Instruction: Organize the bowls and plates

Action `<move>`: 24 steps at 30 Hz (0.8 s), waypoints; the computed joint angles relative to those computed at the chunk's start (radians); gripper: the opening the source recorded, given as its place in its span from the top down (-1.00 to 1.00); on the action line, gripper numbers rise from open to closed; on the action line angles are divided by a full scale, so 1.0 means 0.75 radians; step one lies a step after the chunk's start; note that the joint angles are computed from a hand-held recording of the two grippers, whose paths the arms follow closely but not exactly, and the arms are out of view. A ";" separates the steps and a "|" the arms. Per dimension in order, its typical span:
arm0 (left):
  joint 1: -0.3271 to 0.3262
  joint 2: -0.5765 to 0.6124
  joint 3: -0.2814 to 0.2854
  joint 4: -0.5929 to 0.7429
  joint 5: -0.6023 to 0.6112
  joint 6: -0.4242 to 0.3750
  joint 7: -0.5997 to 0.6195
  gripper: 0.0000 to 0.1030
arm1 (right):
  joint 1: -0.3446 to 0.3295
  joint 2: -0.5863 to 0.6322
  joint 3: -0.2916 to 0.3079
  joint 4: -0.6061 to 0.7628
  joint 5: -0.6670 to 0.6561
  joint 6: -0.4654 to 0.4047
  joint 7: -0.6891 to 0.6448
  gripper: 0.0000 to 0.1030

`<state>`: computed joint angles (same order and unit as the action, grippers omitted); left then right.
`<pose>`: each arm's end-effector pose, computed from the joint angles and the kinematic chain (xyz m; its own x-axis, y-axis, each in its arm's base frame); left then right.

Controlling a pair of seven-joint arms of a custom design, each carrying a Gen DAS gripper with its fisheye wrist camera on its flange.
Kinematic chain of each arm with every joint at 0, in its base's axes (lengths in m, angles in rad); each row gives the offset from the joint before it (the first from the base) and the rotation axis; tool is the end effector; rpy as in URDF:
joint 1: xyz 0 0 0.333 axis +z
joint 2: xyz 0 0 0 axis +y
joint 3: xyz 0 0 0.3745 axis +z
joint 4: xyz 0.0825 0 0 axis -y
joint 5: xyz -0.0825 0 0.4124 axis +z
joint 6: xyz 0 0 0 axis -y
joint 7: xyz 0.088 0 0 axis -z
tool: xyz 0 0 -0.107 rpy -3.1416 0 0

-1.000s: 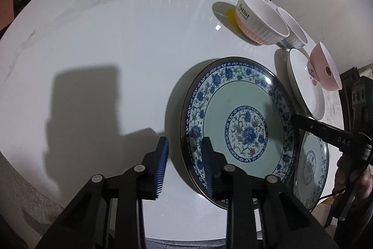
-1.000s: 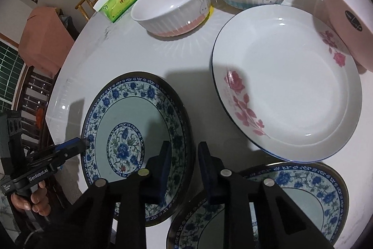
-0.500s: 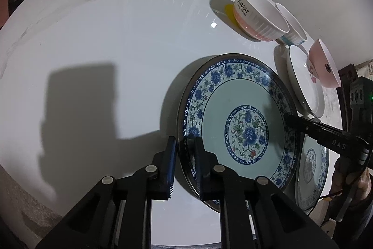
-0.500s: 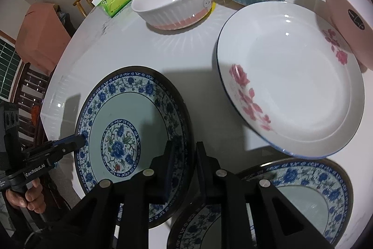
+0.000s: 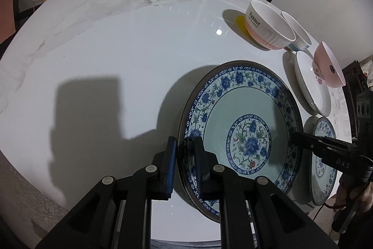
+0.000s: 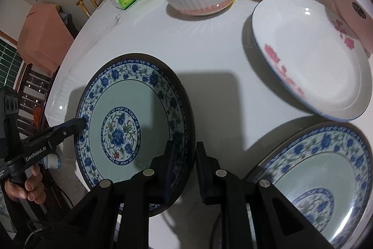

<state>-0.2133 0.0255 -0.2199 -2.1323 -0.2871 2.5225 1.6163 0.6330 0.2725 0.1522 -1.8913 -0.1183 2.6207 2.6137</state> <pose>0.5471 -0.2491 0.4770 -0.3017 -0.9262 0.2260 -0.9158 0.2157 -0.3388 0.4952 0.4864 0.4542 -0.1209 -0.9276 -0.3534 -0.9353 0.2257 -0.2726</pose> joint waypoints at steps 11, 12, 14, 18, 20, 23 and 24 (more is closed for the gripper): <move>0.013 0.012 0.004 -0.015 0.009 0.031 0.015 0.75 | 0.023 0.024 -0.009 0.031 -0.034 -0.001 0.027 0.62; 0.012 0.011 0.003 -0.018 0.006 0.038 0.020 0.74 | 0.023 0.023 -0.010 0.028 -0.035 0.007 0.030 0.61; 0.010 0.007 0.002 -0.029 0.011 0.057 0.023 0.74 | 0.037 0.023 -0.021 0.031 -0.065 0.004 0.053 0.61; 0.002 -0.016 0.002 -0.071 0.093 0.137 -0.031 0.72 | 0.067 -0.004 -0.050 0.006 -0.156 0.015 0.143 0.61; 0.002 -0.032 0.006 -0.098 0.140 0.197 -0.078 0.71 | 0.071 -0.024 -0.056 -0.018 -0.202 0.033 0.183 0.61; 0.006 -0.054 0.012 -0.125 0.186 0.249 -0.148 0.67 | 0.073 -0.060 -0.059 -0.062 -0.259 0.064 0.265 0.61; 0.008 -0.061 0.014 -0.132 0.192 0.262 -0.164 0.66 | 0.082 -0.078 -0.067 -0.083 -0.301 0.070 0.314 0.61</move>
